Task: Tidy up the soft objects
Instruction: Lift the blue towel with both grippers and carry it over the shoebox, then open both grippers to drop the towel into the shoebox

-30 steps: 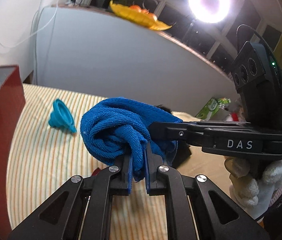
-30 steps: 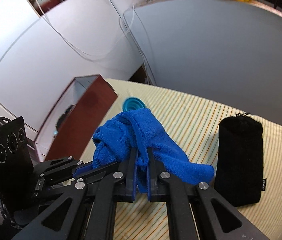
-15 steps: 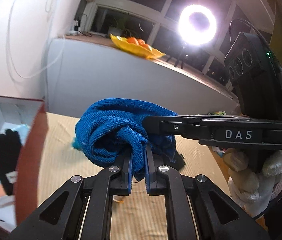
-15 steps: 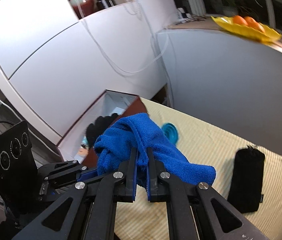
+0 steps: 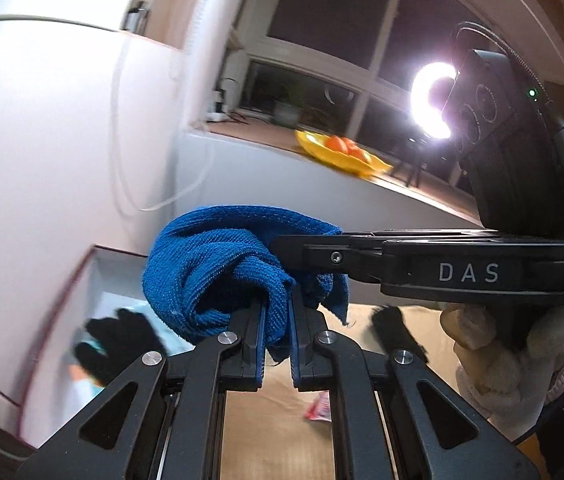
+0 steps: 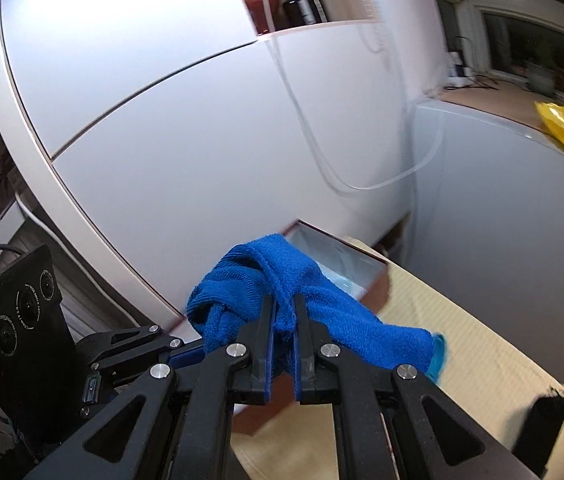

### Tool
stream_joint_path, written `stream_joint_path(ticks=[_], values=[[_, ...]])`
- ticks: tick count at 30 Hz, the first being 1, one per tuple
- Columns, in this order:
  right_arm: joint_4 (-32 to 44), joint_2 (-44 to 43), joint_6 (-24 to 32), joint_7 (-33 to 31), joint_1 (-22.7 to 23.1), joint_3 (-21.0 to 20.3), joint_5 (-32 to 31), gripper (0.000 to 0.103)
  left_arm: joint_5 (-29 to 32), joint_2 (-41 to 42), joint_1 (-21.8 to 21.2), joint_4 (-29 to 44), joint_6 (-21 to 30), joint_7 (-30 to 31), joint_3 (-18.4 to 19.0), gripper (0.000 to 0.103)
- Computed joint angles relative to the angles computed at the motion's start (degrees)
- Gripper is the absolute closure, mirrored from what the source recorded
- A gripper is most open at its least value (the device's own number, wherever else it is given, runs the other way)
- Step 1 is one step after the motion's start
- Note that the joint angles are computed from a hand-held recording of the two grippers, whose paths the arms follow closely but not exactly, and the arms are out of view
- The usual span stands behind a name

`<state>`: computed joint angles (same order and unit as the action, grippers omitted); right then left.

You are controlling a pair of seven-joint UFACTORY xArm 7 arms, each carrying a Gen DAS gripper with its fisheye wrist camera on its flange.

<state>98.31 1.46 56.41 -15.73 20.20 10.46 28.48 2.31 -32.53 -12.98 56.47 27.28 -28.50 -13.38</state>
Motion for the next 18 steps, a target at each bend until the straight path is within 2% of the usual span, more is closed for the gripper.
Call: stream_joint_path(ticks=[4, 10, 18], values=[[7.66, 6.68, 0.58, 1.46, 1.90, 1.70, -2.60, 0.097, 1.51, -0.87, 2.50, -0.62, 0.50, 0.10, 1.08, 0.095], [20.09, 18.08, 1.69, 2.40, 5.01, 3.57, -5.82, 0.097, 4.86, -0.05, 7.24, -1.52, 0.45, -1.51, 0.59, 0.095], [27.76, 27.79, 2.02, 3.77, 5.86, 3.96, -6.47, 0.097, 7.73, 5.19, 9.05, -0.66, 1.15, -2.86, 0.68, 0.095]])
